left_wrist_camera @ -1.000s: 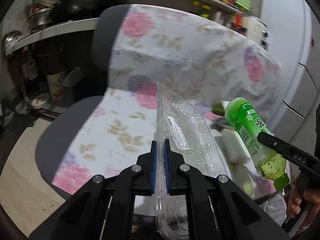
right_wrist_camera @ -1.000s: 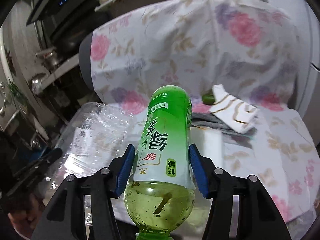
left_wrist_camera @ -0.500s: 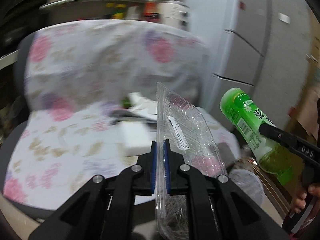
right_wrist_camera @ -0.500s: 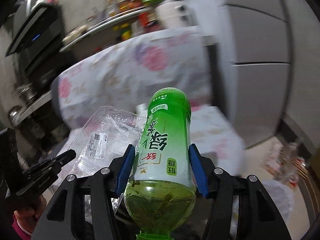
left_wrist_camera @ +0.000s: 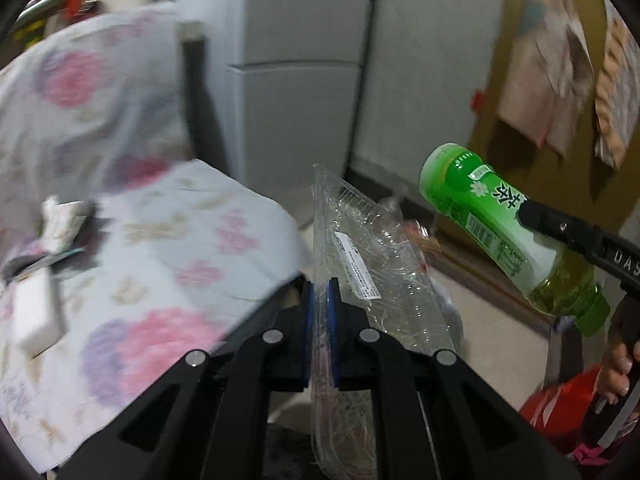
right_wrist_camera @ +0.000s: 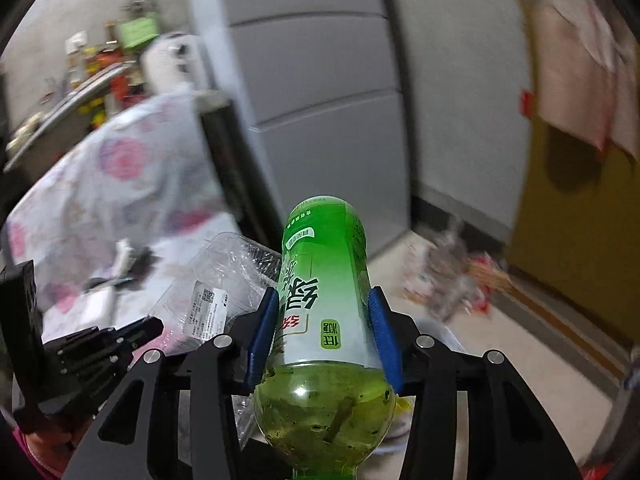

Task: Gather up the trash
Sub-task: 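Carry the tray and bottle over the trash bin and open both grippers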

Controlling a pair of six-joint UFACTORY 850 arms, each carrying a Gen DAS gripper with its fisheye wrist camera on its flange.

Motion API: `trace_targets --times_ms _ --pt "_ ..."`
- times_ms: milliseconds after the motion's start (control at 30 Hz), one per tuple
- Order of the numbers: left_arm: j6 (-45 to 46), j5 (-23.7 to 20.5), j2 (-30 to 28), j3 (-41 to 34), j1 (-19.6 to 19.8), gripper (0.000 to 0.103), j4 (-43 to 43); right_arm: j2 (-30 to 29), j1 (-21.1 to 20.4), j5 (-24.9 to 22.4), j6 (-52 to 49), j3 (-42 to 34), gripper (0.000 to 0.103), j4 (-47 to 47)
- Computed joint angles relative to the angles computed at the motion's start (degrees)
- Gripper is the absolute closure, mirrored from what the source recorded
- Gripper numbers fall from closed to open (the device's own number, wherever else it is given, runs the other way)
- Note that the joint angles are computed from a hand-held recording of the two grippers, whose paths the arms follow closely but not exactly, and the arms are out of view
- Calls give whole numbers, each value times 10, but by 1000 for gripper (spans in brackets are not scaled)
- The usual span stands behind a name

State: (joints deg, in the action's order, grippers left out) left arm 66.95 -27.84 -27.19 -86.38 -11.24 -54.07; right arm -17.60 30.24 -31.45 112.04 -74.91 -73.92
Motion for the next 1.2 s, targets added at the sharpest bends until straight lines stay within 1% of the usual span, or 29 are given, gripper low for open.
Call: trace_targets --times_ms 133,200,267,333,400,433,467,600,700,833,967,1033,1100,1167,1200 --pt "-53 -8 -42 -36 -34 98 70 -3 -29 7 -16 22 57 59" --pt "-74 -19 -62 -57 -44 98 98 -8 -44 26 -24 28 57 91" --pt "-105 -43 -83 -82 -54 98 142 -14 -55 37 -37 31 57 119" --pt "-150 -61 -101 -102 -63 88 184 -24 -67 56 -50 29 56 146" --pt "-155 -70 -107 -107 -61 57 178 -40 -78 74 -92 19 51 193" --pt "-140 -65 -103 -100 -57 55 157 -43 -81 76 -97 17 44 202" --pt "-130 -65 -101 -99 -53 55 146 -46 -84 79 -97 17 43 206" --pt "-116 -51 -86 -91 -35 54 118 -45 -83 71 -105 13 44 206" --pt "-114 -43 -77 -90 -22 54 108 -40 -76 55 -111 4 43 194" --pt "-97 -18 -48 -66 2 54 89 -28 -58 36 -91 -9 44 149" --pt "-94 17 -10 -25 35 49 81 -31 -29 3 -75 -40 43 94" --pt "-112 33 5 -7 52 48 95 -39 -18 3 -75 -60 42 77" --pt "-136 48 19 11 71 48 112 -55 -8 8 -101 -88 40 80" --pt "-184 60 33 29 94 48 151 -74 0 19 -135 -116 37 95" --pt "-196 61 37 35 104 48 158 -89 3 32 -170 -138 36 118"
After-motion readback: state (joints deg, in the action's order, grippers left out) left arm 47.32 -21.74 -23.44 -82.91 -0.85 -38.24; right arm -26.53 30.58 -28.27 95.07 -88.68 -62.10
